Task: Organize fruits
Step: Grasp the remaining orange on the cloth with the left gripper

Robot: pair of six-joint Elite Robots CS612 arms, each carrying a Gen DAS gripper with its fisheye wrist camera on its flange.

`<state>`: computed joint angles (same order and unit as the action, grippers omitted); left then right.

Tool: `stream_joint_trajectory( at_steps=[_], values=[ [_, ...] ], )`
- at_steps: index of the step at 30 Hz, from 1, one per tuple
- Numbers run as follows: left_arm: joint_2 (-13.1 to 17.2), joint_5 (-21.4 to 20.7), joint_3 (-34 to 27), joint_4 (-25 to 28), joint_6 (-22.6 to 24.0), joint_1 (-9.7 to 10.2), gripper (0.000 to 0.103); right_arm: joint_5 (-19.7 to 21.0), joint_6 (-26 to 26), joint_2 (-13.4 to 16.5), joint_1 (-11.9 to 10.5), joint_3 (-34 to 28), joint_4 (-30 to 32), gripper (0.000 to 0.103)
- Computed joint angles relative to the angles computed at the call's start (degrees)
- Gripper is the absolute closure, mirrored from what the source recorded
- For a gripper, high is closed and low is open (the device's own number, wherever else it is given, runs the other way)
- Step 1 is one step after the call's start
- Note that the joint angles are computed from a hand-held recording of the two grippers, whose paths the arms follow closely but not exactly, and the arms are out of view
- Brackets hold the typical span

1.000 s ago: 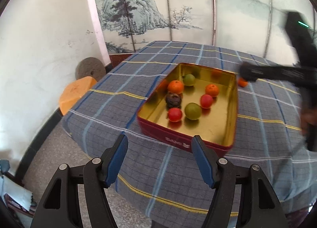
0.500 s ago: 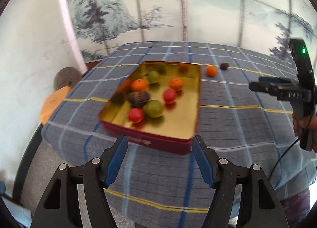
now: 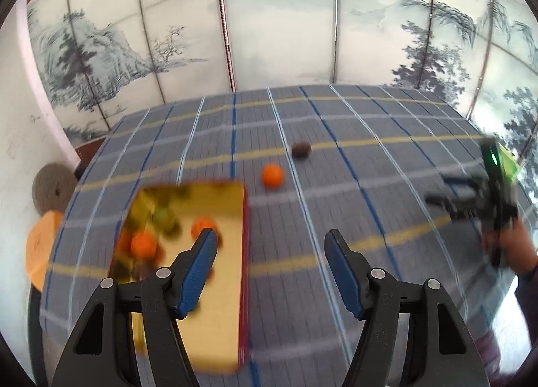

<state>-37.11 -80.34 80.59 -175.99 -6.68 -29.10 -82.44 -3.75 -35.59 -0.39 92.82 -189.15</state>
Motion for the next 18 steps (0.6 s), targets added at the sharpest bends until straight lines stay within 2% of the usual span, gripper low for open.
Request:
stream_joint_trajectory(
  at_steps=[1,3,6,10,14,18],
  values=[
    [1.11,-2.09,-3.21,2.58,0.95,0.47,0.036,-0.09,1.55,0.19,-0.37,0.01,-0.09,0.01],
    [3.47,-3.47,-8.81,6.53,2.1,0.97,0.036,-1.04,4.24,0.63,-0.85,0.28,-0.82,0.008],
    [7.86,-5.72,-18.58,16.61,3.87,1.63,0.036,-0.89,5.7,0.75,-1.07,0.74,-2.6,0.0],
    [13.82,-5.87,-30.44,28.98,3.83,2.1,0.041,-2.56,6.48,0.82,-0.86,0.34,-0.86,0.0],
    [17.98,-6.38,-37.95,36.01,2.68,2.56,0.044,-3.6,5.47,0.8,-0.58,0.25,-0.23,0.0],
    [22.04,-7.81,-45.55,44.14,2.13,2.9,0.049,-2.45,5.65,0.72,-0.84,0.61,-0.8,0.0]
  ],
)
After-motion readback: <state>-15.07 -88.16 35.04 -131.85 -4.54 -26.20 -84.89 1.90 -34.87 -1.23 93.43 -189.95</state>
